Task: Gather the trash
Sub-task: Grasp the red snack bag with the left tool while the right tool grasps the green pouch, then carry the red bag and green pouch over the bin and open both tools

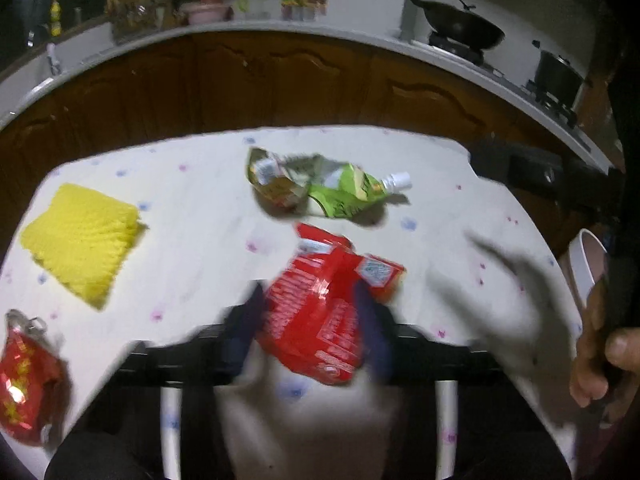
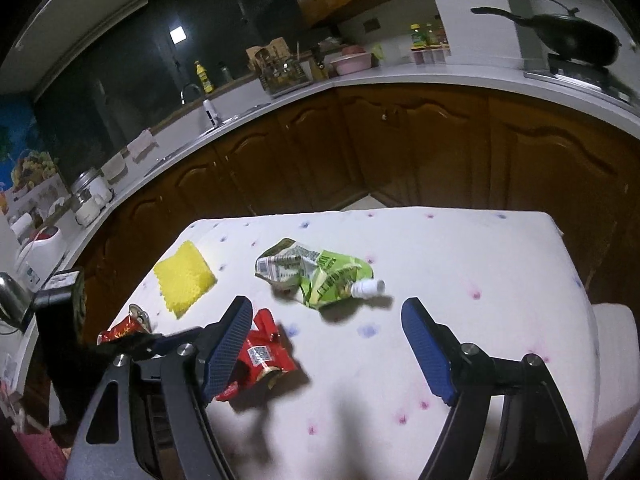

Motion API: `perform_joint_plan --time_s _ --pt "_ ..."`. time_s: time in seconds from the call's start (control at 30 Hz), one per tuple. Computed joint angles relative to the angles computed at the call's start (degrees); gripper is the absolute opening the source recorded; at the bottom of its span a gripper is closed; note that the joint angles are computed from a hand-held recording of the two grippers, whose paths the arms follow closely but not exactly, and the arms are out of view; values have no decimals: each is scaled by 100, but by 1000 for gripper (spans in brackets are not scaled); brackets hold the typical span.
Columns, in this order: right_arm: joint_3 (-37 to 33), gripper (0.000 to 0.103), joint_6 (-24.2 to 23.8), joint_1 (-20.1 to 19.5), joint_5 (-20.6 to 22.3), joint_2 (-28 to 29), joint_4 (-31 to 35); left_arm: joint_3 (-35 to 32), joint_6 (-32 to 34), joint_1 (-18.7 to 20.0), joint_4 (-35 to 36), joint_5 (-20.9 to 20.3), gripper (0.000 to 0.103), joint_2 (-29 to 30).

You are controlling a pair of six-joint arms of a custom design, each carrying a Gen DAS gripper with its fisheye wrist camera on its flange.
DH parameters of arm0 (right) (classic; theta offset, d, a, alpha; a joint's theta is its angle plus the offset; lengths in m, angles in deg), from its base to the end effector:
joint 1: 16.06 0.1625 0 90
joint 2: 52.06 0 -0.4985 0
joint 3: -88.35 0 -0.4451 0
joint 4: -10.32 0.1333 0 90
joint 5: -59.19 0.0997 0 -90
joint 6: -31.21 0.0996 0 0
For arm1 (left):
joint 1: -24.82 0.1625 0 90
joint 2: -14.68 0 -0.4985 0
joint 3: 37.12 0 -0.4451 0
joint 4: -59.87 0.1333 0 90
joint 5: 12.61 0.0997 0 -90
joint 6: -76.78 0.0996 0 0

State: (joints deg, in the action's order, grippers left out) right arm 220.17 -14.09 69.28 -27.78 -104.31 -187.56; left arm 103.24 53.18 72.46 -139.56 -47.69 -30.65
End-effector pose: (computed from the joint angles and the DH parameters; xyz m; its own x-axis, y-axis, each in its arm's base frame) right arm 0.0958 -0.5302 0.0786 -0.7524 -0.5842 0.3044 -0.6586 0.6571 -0.3667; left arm -0.1258 -0.4567 0.0430 -0.7761 -0.0695 -0.6268 0.3731 0.7507 -0.5452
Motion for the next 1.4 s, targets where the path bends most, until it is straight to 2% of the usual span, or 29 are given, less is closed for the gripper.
perform_joint_plan --time_s 0.03,0.1,0.2,0.33,0.4,0.5,0.6,0.7,0.77,0.8,0.87,1.03,1.13,1.23,1.4 --pt "-38 78 -27 15 -8 33 30 -5 80 10 -84 10 24 42" --pt "-120 78 -59 43 -39 109 83 21 322 -53 -329 110 16 150" --pt "-282 77 -151 132 -146 278 186 123 352 -148 -399 150 11 115" --pt "-492 70 -457 316 -369 520 273 470 18 -268 -500 144 10 -195" --pt "-592 66 -734 466 -595 691 161 639 -188 -289 -534 84 10 -374" --pt "-760 60 -1125 632 -686 888 215 894 -532 -373 -552 108 10 -631" --pt "-1043 55 -1303 805 -1011 1156 325 1117 -873 -457 -549 149 10 -860" --pt "-1354 42 -1405 913 -1506 1452 489 1297 -1210 -592 -400 284 10 -1019" --pt "-1427 27 -1528 931 -1741 1632 224 1373 -1368 -657 -328 307 10 -1101" --pt "-1468 24 -1474 928 -1851 1671 247 1406 -1440 -689 -298 325 10 -1142" --pt "-1454 10 -1326 889 -1810 1618 320 1442 -1494 -727 -296 327 10 -1189" --pt "-1057 9 -1059 823 -1719 1321 259 1481 -1501 -765 -464 255 10 -1148" --pt "-653 9 -705 694 -1506 969 222 1532 -1638 -966 -531 314 10 -1044" --pt "-177 9 -281 430 -1186 493 145 1564 -1775 -1166 -604 305 10 -937" --pt "768 9 219 -108 -673 -273 -430 1620 -2197 -1591 -479 336 10 -745"
